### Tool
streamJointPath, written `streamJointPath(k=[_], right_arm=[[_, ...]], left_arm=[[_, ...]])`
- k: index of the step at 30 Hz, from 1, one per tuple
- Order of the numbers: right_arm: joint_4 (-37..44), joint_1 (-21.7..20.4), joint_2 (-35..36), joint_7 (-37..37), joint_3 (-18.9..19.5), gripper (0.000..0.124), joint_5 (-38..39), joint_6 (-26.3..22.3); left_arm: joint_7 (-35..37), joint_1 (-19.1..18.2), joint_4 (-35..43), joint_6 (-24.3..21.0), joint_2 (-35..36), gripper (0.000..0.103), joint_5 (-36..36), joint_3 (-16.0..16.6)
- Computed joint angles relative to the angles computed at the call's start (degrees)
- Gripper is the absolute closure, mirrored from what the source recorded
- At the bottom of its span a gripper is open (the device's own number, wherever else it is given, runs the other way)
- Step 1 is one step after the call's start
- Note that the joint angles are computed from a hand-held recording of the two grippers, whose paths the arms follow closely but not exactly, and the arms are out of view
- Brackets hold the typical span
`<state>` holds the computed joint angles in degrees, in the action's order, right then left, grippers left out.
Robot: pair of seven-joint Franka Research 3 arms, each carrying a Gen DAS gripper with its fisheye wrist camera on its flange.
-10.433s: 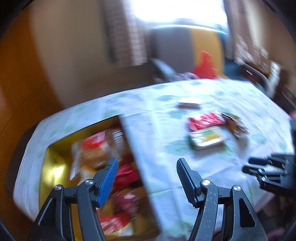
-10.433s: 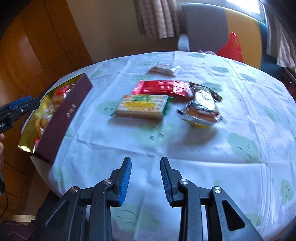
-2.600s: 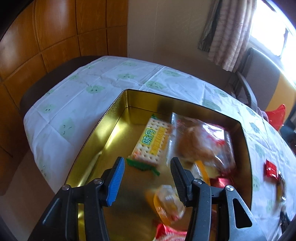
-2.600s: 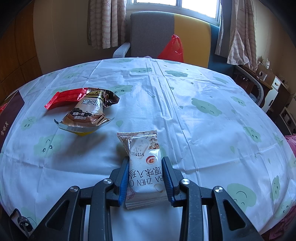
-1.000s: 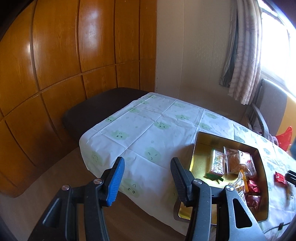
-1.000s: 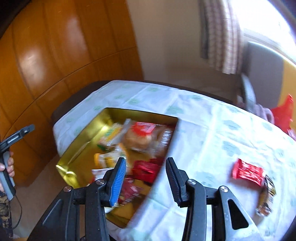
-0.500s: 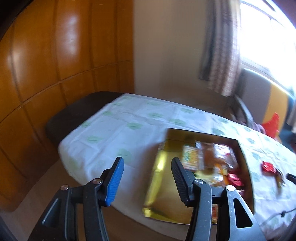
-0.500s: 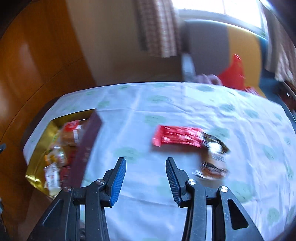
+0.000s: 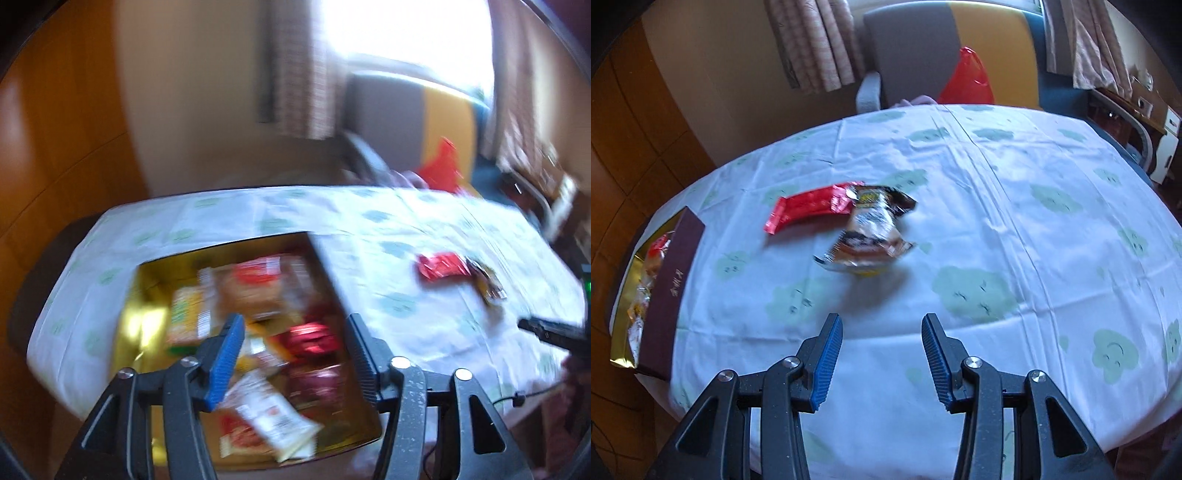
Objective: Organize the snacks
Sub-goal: 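Move the left gripper to the red candy pack on the cloth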
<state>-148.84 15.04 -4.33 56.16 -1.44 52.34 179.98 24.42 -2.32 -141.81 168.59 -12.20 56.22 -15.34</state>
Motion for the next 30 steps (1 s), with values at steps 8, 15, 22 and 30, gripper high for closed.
streamJointPath(k=[8,15,22,30], right_arm=[[1.02,-0.26,1.77,-9.17,0.17,0.078,8.67,-0.46],[2.62,-1.16,3.1,-17.81,1.74,0.078,14.58,-1.65],[3.72,-2.28,4.25,-24.92,3.05,0.077,18.05,-2.48],[5.58,-3.87,4.92,-30.14,3.06,0.076,22.51,-5.53]], left_arm=[[24.89,-8.89,15.93,-1.78,17.76,0.029,-11.38,0.79],[44.6,-13.06,31.29,-6.57,31.65,0.029,-20.27,0.37],[61.66,-16.4,47.33,-12.87,44.36,0.021,-26.81,0.56],[73.96,-19.14,60.49,-19.24,53.62,0.018,-33.06,1.17]])
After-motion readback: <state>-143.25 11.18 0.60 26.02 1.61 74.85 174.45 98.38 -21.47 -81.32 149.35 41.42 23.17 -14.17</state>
